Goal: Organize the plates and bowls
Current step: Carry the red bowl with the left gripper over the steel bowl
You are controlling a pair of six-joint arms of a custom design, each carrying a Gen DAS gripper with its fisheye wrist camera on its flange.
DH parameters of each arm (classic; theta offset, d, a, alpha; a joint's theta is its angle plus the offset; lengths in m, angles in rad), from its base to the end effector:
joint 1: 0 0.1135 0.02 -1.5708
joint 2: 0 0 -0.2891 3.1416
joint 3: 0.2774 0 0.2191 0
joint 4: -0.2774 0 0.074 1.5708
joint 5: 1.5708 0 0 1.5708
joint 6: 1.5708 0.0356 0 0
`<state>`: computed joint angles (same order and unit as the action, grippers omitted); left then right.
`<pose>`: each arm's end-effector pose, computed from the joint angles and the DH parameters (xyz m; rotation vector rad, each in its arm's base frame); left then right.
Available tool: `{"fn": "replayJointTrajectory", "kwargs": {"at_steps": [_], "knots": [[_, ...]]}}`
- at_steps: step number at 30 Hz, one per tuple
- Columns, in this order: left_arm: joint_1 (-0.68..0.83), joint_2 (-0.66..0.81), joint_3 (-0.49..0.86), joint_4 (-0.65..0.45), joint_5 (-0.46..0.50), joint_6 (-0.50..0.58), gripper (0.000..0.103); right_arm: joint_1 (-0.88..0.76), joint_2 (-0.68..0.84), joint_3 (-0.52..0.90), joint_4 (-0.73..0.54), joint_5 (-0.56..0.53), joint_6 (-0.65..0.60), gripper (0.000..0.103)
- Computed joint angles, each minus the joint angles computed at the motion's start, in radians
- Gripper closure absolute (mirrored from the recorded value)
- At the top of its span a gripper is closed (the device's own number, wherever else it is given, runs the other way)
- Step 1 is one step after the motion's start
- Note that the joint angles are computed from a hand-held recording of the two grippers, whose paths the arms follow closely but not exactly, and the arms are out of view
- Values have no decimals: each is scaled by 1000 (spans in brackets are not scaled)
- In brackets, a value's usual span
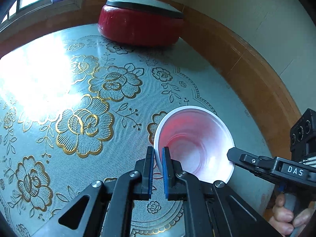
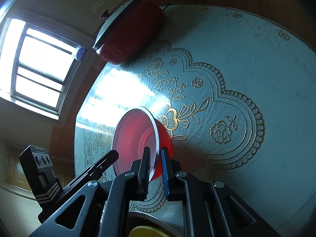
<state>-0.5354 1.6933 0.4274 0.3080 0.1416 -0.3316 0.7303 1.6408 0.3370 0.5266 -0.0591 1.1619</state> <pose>0.2027 -0.1261 0.1281 0.3221 2.5770 -0.5122 0.1713 0.1562 0.1376 0.5196 2.5189 0.9186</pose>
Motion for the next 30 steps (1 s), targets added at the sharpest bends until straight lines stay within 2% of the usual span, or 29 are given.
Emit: {"fn": "replayJointTrajectory", "kwargs": {"at_steps": [16,30], "knots": [[-70,-229,-64,-106,2,-31,95,140,-223,-44,-143,160,99,93],[-176,-471,-120,-267,-12,-85,95,409,-419,-47,-353,417,293,93]]}}
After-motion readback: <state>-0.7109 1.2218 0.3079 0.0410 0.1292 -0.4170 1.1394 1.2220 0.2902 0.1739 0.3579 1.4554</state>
